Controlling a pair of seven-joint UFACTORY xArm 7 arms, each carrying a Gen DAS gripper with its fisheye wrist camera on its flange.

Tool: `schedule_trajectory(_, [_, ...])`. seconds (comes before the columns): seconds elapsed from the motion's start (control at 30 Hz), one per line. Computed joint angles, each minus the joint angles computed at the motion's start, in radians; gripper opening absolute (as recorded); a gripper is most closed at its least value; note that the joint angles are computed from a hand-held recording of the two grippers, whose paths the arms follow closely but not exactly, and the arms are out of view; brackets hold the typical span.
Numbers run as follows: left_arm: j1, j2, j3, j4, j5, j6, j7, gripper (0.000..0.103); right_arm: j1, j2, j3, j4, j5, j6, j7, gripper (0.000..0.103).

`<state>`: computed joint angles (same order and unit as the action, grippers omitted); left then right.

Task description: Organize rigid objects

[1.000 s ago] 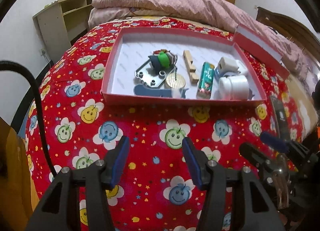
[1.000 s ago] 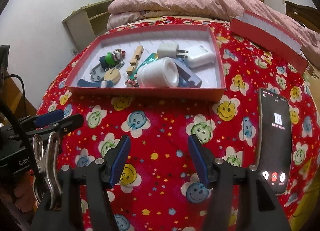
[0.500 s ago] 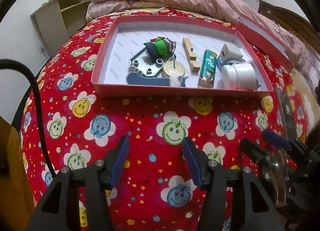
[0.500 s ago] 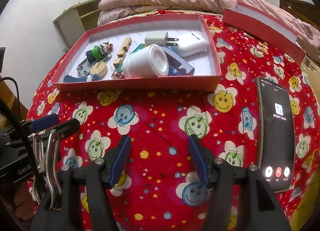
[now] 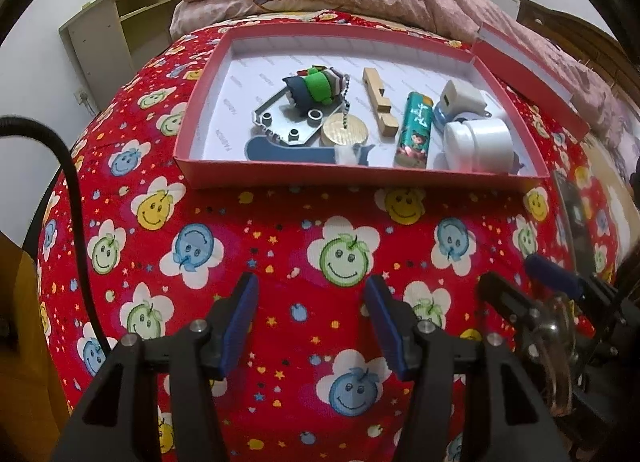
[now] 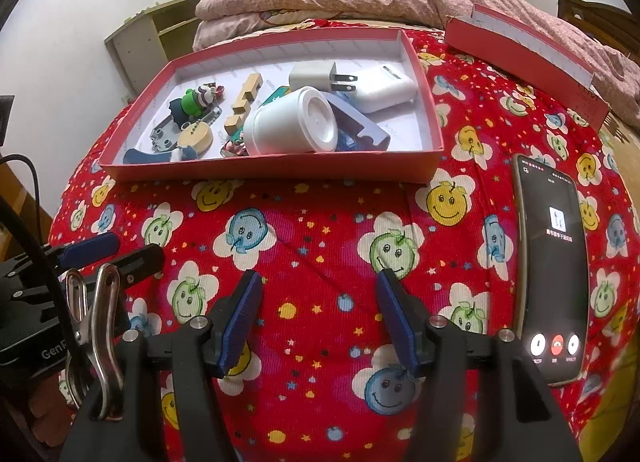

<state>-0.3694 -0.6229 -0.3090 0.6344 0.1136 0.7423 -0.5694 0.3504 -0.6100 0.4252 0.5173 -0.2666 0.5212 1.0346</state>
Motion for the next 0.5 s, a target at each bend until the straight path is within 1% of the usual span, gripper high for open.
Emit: schedule_trajectory(0.5, [0.001,0.005,-0.004,0.0,0.007,0.002,-0.007,0.062,-0.002,0.004,0.002,0.003,-0.008,-0.002,0.004,0.062])
